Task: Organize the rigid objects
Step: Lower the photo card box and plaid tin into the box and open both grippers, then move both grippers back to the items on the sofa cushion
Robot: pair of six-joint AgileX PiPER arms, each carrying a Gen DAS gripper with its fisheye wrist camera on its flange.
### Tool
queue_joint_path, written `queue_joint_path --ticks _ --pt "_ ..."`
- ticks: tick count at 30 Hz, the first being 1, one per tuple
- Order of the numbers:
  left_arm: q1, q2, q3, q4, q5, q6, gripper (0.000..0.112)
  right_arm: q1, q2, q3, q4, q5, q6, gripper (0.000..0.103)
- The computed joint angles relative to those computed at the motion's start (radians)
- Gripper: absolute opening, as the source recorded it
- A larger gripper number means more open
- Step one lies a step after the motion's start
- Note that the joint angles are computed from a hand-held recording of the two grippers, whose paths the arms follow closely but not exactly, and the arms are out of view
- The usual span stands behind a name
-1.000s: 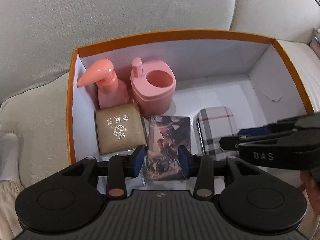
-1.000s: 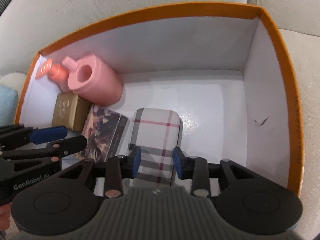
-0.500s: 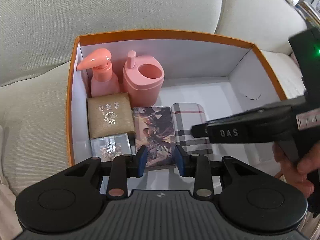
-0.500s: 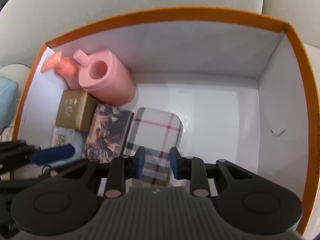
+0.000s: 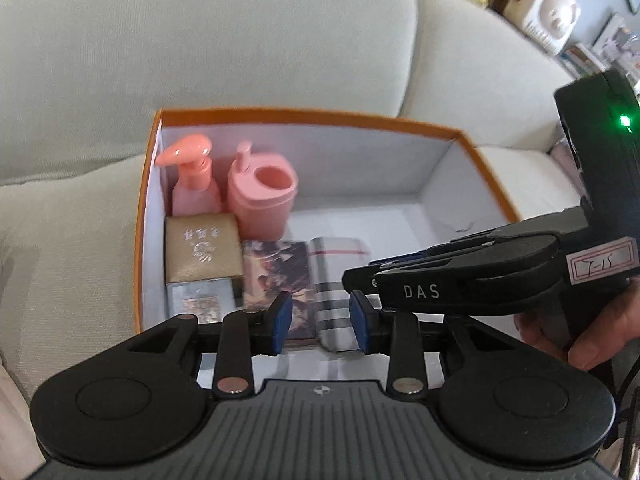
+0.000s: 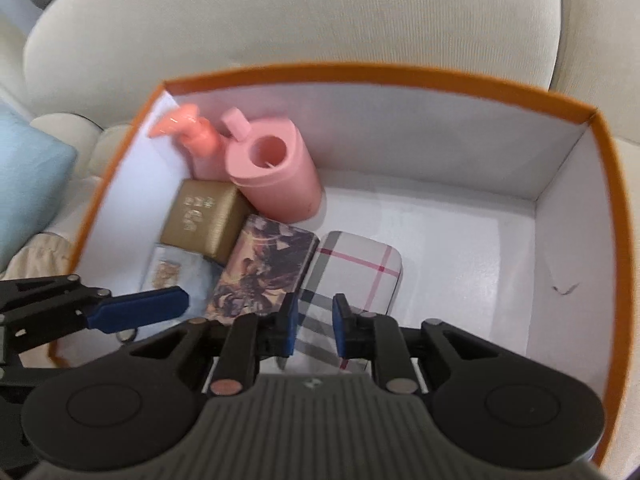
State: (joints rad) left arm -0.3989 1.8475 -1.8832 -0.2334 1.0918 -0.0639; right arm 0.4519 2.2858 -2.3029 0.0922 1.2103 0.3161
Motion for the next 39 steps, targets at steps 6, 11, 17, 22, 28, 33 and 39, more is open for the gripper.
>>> queue_joint_path --ticks 6,11,17,22,28,33,39 --pt "-0.023 -0.22 0.268 -0.036 -0.173 -0.025 0.039 0.042 -0.289 0.43 -0.068 -0.288 0.07 0.02" --pt "-0.055 -0.385 0.474 -0.054 -0.279 -0.072 0.039 0.115 -0.539 0.773 -0.218 -0.491 0.237 0.027" --pt "-0.085 -0.505 0.63 -0.035 -0.279 -0.183 0.039 0.256 -0.78 1.099 -0.485 -0.576 0.539 0.032" --pt "-0.113 -0.571 0.724 0.02 -0.227 -0.307 0.039 0.303 -0.866 1.268 -0.511 -0.536 0.664 0.032" --pt "-0.11 -0.594 0.785 0.057 -0.148 -0.389 0.042 0.322 -0.874 1.37 -0.553 -0.463 0.748 0.033" --pt "-0.244 -0.561 0.781 0.22 -0.1 -0.456 0.048 0.305 -0.881 1.425 -0.545 -0.505 0.792 0.037" --pt "-0.466 -0.532 0.765 0.44 -0.121 -0.447 0.052 0.319 -0.854 1.427 -0.567 -0.525 0.805 0.043"
